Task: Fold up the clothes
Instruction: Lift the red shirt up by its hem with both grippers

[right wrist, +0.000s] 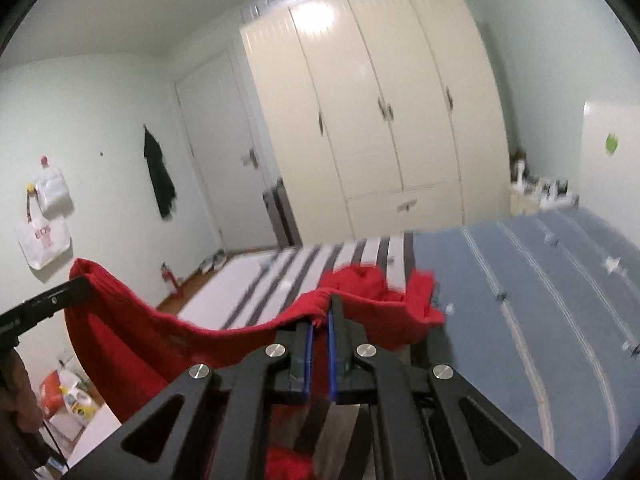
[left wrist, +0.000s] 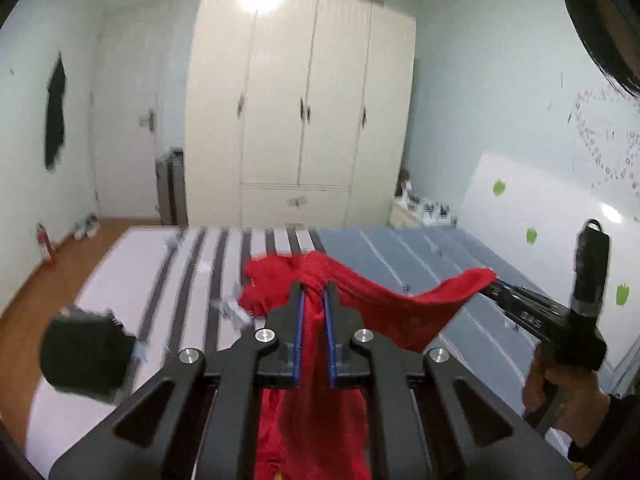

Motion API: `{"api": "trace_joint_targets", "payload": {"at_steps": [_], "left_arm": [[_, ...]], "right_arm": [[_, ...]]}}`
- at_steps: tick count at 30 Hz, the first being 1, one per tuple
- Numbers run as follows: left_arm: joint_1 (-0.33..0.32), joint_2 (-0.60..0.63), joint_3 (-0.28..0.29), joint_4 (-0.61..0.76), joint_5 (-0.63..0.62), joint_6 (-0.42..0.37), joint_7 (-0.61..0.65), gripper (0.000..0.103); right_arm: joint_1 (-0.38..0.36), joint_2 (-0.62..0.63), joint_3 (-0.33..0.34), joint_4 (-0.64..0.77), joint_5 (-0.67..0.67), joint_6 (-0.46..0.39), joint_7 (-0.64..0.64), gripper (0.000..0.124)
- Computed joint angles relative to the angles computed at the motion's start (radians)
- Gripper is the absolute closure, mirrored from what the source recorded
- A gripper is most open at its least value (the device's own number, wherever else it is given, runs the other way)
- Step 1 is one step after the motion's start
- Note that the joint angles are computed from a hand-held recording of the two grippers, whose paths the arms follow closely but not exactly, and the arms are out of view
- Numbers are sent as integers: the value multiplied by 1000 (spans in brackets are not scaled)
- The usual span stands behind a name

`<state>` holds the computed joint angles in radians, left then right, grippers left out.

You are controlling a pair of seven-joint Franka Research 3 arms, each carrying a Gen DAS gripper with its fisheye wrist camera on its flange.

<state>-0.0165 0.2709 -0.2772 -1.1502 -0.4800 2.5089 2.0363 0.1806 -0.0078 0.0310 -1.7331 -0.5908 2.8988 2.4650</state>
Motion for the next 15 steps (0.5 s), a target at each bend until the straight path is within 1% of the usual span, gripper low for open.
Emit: {"api": "trace_joint_targets", "payload": {"at_steps": [3,7,11,15], "left_arm": [[8,-15,0,84,-14,-26,-11,97],[21,-46,-2,179,-57,-61,-5,97],[54,-69,-1,284,-160,-146,13,97],[95,-106,21,373,-264,-244,29,97]], "right_arm": [[3,-64,25,52,-46,-73,13,119],[-13,-147,88,133,-62,-173,-9,119],[-33,-199,156,218,-69,-284,8,119],[-55,-246,261,323,-171,-464,73,119]]}}
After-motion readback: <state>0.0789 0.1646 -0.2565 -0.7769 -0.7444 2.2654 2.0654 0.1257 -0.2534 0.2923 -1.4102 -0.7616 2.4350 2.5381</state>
